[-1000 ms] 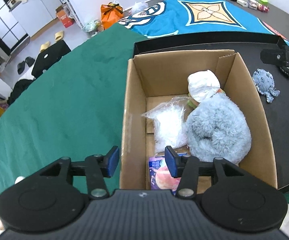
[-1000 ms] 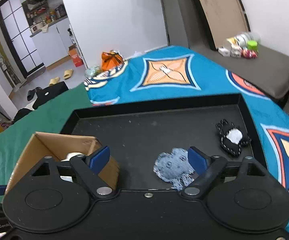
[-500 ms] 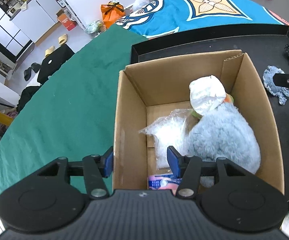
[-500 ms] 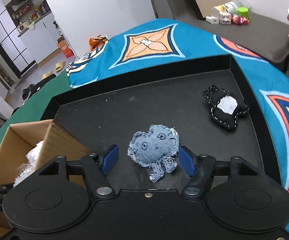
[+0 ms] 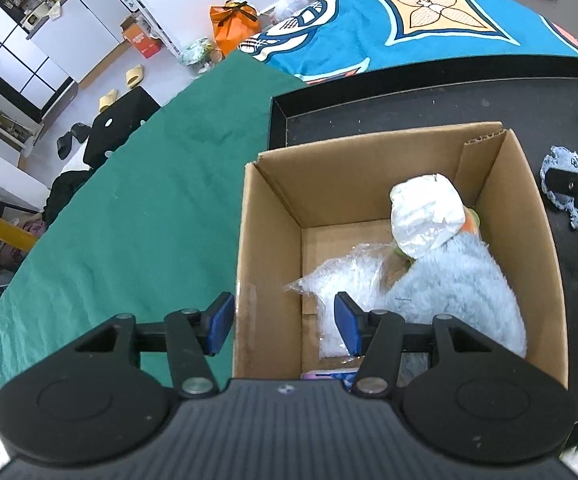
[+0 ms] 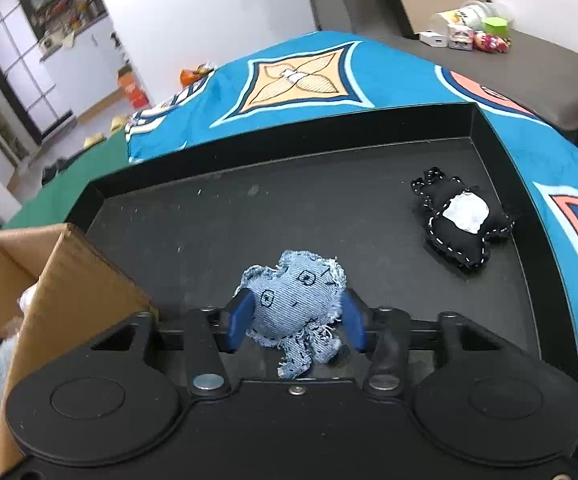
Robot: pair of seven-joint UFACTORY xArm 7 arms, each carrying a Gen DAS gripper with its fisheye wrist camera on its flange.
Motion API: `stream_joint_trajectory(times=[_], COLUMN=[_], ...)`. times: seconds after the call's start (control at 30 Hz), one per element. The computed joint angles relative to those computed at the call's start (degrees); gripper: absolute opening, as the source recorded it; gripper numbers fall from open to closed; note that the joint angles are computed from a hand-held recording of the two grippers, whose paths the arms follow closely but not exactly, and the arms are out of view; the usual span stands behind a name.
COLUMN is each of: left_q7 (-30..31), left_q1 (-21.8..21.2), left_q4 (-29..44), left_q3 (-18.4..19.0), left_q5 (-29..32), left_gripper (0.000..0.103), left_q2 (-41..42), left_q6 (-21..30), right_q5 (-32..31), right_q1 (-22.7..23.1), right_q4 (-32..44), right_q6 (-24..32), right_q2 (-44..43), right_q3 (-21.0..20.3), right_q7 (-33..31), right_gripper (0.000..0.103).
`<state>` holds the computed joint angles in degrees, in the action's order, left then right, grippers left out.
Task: Organize soft objects
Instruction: 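Move the right gripper to the denim octopus plush and grasp it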
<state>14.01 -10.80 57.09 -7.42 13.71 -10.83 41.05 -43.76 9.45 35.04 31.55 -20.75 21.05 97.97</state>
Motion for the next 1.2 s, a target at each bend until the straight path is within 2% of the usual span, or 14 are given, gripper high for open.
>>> stream_joint_trajectory(times=[0.1,0.13,0.17,0.23,0.33,0.43,0.47,0.57,0.63,0.7,0.97,1.07,1.2], left_q7=[0.1,0.3,0.6,1.2,2.3,2.7,3.1,4.0,3.9,4.1,5.2,4.6,4.4], left_q1=[0.1,0.1,0.2,0.4,0.7,1.2,1.3,1.7,2.0,2.0,1.8,1.9,1.8], left_q4=[-0.3,-0.6,-0.9,-1.4,-2.0,-2.5,-2.5,-2.9,-2.7,-2.5,-1.4,-0.5,0.1], left_q3=[0.2,0.3,0.4,0.7,1.2,1.4,1.6,1.9,1.9,1.9,1.6,1.4,1.3], left_q5=[-0.2,-0.4,-0.6,-1.0,-1.9,-2.4,-2.8,-3.7,-4.2,-4.7,-5.1,-4.7,-3.9], left_gripper=[0.054,0.054,0.054,0.054,0.054,0.054,0.054,0.054,0.054,0.054,0.054,0.054,0.054], left_q2=[-0.4,-0.7,-1.0,-1.8,-2.7,-3.5,-3.8,-4.5,-4.5,-4.4,-2.8,-1.7,-0.4], left_q6=[-0.1,-0.1,-0.1,-0.1,-0.3,-0.5,-0.5,-1.1,-1.0,-0.7,-0.8,-0.7,-0.7], right_q5=[2.8,3.6,5.2,6.3,6.2,5.9,5.4,5.1,4.2,2.8,-4.2,-6.9,-7.9], right_q1=[0.6,0.8,1.3,1.1,0.6,0.1,-0.2,-0.6,-1.4,-2.5,-6.6,-6.7,-4.8], right_q4=[-1.0,-1.1,-0.8,-1.1,0.2,0.1,-0.3,-0.3,-0.8,-1.2,-0.5,0.7,2.5], right_q6=[-0.8,-0.4,0.0,-1.4,0.7,0.4,-0.1,0.1,-1.1,-2.6,-8.6,-9.6,-7.9], right_q2=[-1.6,-2.1,-2.3,-2.9,-3.1,-3.8,-4.3,-4.2,-4.4,-4.4,-0.7,0.9,3.4], right_q3=[-0.8,-0.8,-1.2,-1.2,0.6,1.5,2.0,2.7,3.0,3.5,4.2,3.8,2.2], right_q7=[-1.5,-2.2,-3.6,-4.2,-5.6,-4.5,-3.4,-2.6,-1.0,1.1,7.0,7.4,5.5], right_gripper=[0.027,0.011,0.001,0.0,0.0,0.0,0.001,0.013,0.035,0.045,0.051,0.053,0.055])
